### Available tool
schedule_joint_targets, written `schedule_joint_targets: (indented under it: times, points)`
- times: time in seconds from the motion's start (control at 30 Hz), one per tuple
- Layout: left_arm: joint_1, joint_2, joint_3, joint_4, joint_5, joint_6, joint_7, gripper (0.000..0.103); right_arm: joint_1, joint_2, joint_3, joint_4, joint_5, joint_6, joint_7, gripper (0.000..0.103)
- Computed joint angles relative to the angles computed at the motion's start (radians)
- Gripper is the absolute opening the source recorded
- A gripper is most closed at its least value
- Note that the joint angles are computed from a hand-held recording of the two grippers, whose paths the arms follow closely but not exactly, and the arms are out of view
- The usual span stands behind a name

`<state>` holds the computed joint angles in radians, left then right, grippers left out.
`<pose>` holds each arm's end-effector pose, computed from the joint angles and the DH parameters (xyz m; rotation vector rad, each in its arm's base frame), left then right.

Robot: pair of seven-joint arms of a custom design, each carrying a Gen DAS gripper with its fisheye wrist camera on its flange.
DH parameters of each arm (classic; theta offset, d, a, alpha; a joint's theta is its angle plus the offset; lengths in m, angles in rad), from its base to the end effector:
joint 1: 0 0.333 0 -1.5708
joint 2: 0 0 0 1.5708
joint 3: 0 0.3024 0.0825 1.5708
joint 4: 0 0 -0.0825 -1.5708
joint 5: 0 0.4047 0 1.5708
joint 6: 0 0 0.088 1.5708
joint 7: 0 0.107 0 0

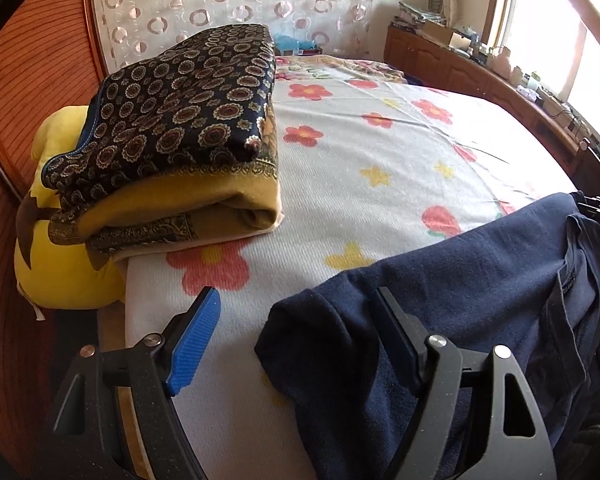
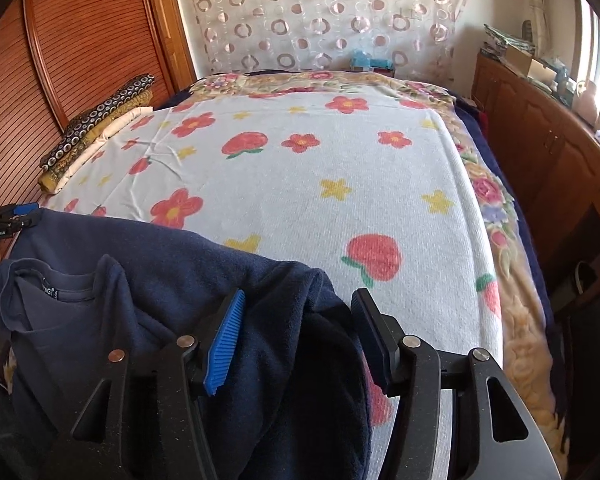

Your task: Fold small clothes

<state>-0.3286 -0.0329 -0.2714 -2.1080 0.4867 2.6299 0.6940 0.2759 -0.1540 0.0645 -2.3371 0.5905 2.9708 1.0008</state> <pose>0.4854 -0.3472 0.4667 -1.8049 1.9666 -0.7204 0.5262 0.1467 0.4570 -1.9639 1.3431 -0.5047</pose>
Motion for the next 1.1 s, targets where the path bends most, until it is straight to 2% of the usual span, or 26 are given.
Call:
schedule_joint_targets:
  times: [0.07, 0.13, 0.27, 0.4, 0.57, 0.7, 0.83, 1.0, 1.1]
  points:
    - [-0.002, -0.007, 0.003, -0.018, -0.050, 0.048, 0.052, 0.050, 0.017, 0.002, -0.013, 0.003, 0.041, -0.005, -0.042, 0.057]
    - [-0.009, -0.005, 0.000, -0.013, -0.087, 0.048, 0.101, 0.041, 0.019, 0.003, -0.011, 0.003, 0.047, -0.007, -0.057, 0.053]
    - [-0.021, -0.004, -0.005, -0.004, -0.145, 0.034, 0.193, 0.018, 0.035, -0.009, -0.022, 0.005, 0.101, -0.053, -0.131, 0.023]
    - [-0.026, -0.030, -0.019, -0.007, -0.054, 0.024, 0.117, 0.013, 0.054, -0.035, -0.028, -0.018, 0.162, -0.035, -0.206, 0.014]
    - [-0.027, -0.113, -0.040, -0.019, 0.078, 0.049, -0.031, 0.012, 0.183, -0.159, -0.115, -0.075, 0.526, 0.019, -0.522, 0.013]
    - [-0.031, -0.182, -0.063, -0.003, 0.159, 0.049, -0.079, 0.012, 0.235, -0.306, -0.126, -0.132, 0.699, 0.059, -0.688, 0.013]
    - [-0.026, -0.257, -0.088, 0.016, 0.233, 0.058, -0.123, 0.012, 0.235, -0.454, -0.099, -0.190, 0.694, 0.062, -0.688, 0.013]
    - [-0.019, -0.341, -0.107, 0.052, 0.275, 0.033, -0.112, 0.012, 0.243, -0.628, -0.106, -0.240, 0.616, 0.059, -0.640, 0.013]
    - [0.012, -0.377, -0.129, 0.072, 0.323, 0.020, -0.127, 0.012, 0.245, -0.716, -0.111, -0.250, 0.556, 0.064, -0.609, 0.013]
